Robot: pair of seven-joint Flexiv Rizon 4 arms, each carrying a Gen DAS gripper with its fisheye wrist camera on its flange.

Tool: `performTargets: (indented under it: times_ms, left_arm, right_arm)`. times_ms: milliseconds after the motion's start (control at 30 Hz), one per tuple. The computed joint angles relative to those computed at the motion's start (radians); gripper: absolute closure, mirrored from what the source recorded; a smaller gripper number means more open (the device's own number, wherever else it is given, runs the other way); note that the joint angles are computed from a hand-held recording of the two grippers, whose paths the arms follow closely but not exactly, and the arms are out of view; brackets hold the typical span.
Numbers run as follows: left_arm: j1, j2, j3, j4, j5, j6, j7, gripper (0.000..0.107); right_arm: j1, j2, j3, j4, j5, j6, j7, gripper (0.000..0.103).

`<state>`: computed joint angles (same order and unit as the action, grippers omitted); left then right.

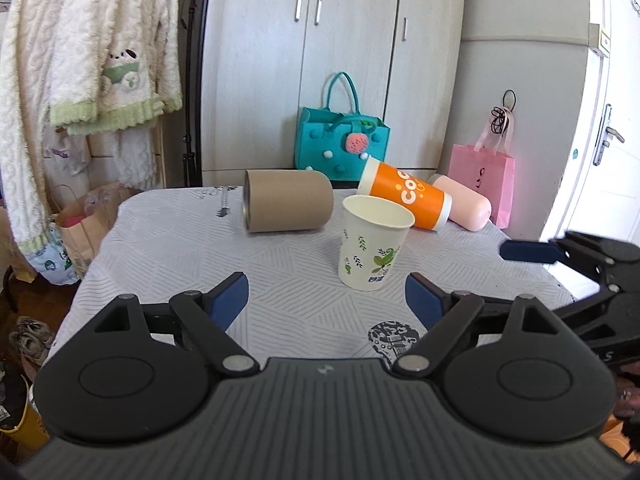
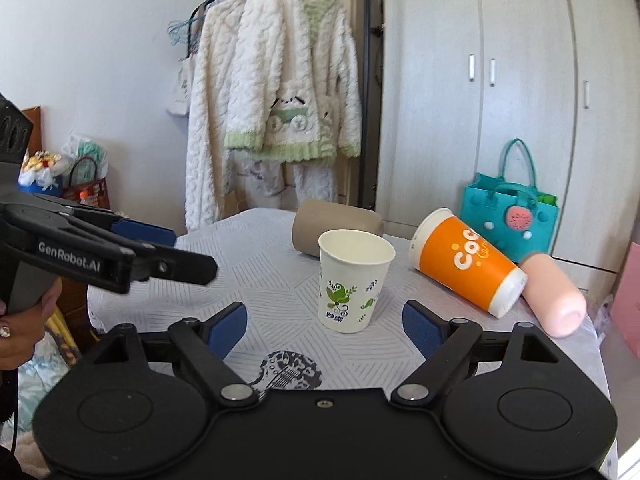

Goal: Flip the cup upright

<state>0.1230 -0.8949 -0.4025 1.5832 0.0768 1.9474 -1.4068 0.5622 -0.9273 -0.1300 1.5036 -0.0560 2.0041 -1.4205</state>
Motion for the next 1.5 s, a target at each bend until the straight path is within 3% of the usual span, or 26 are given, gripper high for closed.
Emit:
performTargets:
  times_ms: [133,200,367,533,700,900,1233,1500]
  left_arm:
    - [-0.015,0.016,0.024,0.029,-0.008,0.028,-0.016,0.020]
    - [-0.025,0.021,0.040,0.040,-0.010,0.053,-0.028,0.016]
    - [-0.060,0.026,0.093,0.056,-0.022,0.103,-0.063,0.011]
    - [-0.091,0.021,0.139,0.070,-0.045,0.143,-0.095,0.008]
    - [-0.143,0.016,0.204,0.079,-0.089,0.176,-0.102,0.004]
    - [-0.145,0.011,0.208,0.094,-0.092,0.188,-0.115,0.004]
    - [-0.231,0.016,0.297,0.115,-0.213,0.203,-0.083,0.004]
    - [-0.254,0.008,0.316,0.114,-0.284,0.217,-0.063,0.004]
  right_arm:
    - [0.073,0.012,-0.071,0.032,0.104,0.007,0.012,0.008]
    - [0.146,0.002,-0.154,0.038,0.193,0.016,0.013,0.000]
    - [0.317,-0.036,-0.362,0.032,0.404,-0.049,0.059,0.000]
    - [0.458,-0.098,-0.551,0.075,0.481,-0.094,0.176,0.000]
    - [0.546,-0.157,-0.673,0.110,0.511,-0.102,0.280,0.000]
    - [0.655,-0.246,-0.835,0.147,0.505,-0.187,0.403,0.000]
    - [0.695,-0.248,-0.880,0.200,0.401,-0.227,0.550,0.000]
    - [0.710,-0.270,-0.920,0.206,0.320,-0.255,0.679,0.000]
